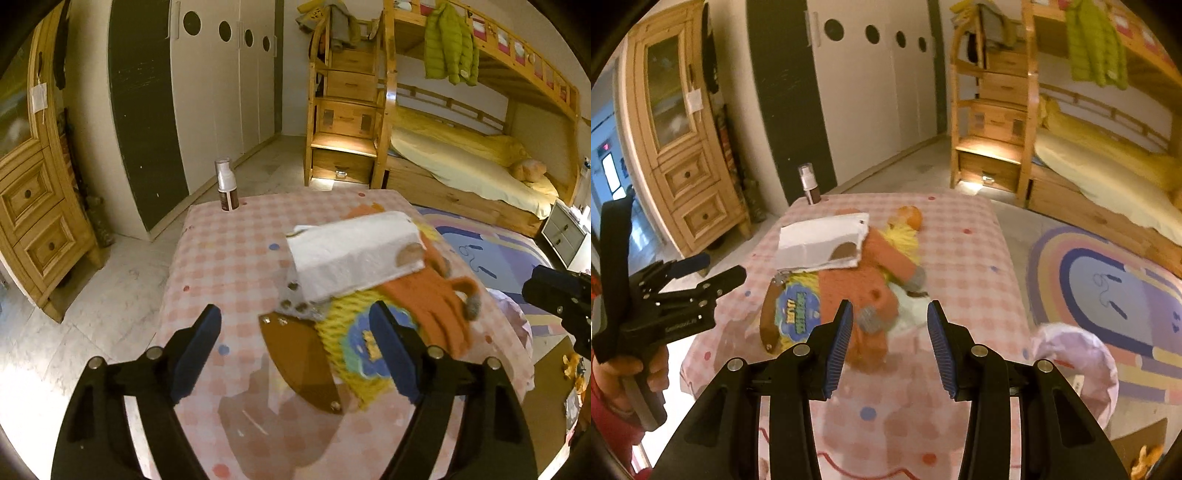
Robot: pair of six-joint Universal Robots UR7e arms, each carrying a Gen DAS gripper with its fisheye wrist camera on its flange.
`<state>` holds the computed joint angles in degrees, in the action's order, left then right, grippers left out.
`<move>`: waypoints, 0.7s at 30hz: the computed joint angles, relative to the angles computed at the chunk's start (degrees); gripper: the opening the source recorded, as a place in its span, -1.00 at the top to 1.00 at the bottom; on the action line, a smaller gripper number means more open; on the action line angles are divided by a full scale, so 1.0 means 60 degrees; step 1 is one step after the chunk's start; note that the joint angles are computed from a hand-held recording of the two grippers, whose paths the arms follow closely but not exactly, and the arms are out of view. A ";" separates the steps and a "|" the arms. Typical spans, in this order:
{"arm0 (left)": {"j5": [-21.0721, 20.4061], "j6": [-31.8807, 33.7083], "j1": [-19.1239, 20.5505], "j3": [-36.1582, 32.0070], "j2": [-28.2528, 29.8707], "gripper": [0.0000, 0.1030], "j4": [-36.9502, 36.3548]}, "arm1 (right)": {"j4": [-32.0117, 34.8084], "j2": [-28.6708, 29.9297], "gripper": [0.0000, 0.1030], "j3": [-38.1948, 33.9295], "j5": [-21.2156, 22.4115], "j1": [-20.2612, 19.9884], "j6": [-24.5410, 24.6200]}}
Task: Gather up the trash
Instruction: 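Grasp the white paper packet with the left tool and lift it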
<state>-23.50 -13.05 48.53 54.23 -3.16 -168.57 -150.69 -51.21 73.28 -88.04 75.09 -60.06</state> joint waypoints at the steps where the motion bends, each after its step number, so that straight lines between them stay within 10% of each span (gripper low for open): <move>1: -0.0042 0.0119 0.0049 -0.0095 0.0024 -0.56 -0.0024 | 0.0029 0.0097 0.16 -0.0103 -0.0003 0.0050 -0.0012; 21: -0.3506 0.1932 0.1272 -0.3628 0.1402 -0.68 0.0695 | 0.0486 0.0910 0.16 -0.1174 -0.0437 0.0149 0.0175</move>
<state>-44.54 -1.46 56.16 32.47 5.25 -164.40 -147.77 -45.75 66.23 -90.66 75.99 -59.01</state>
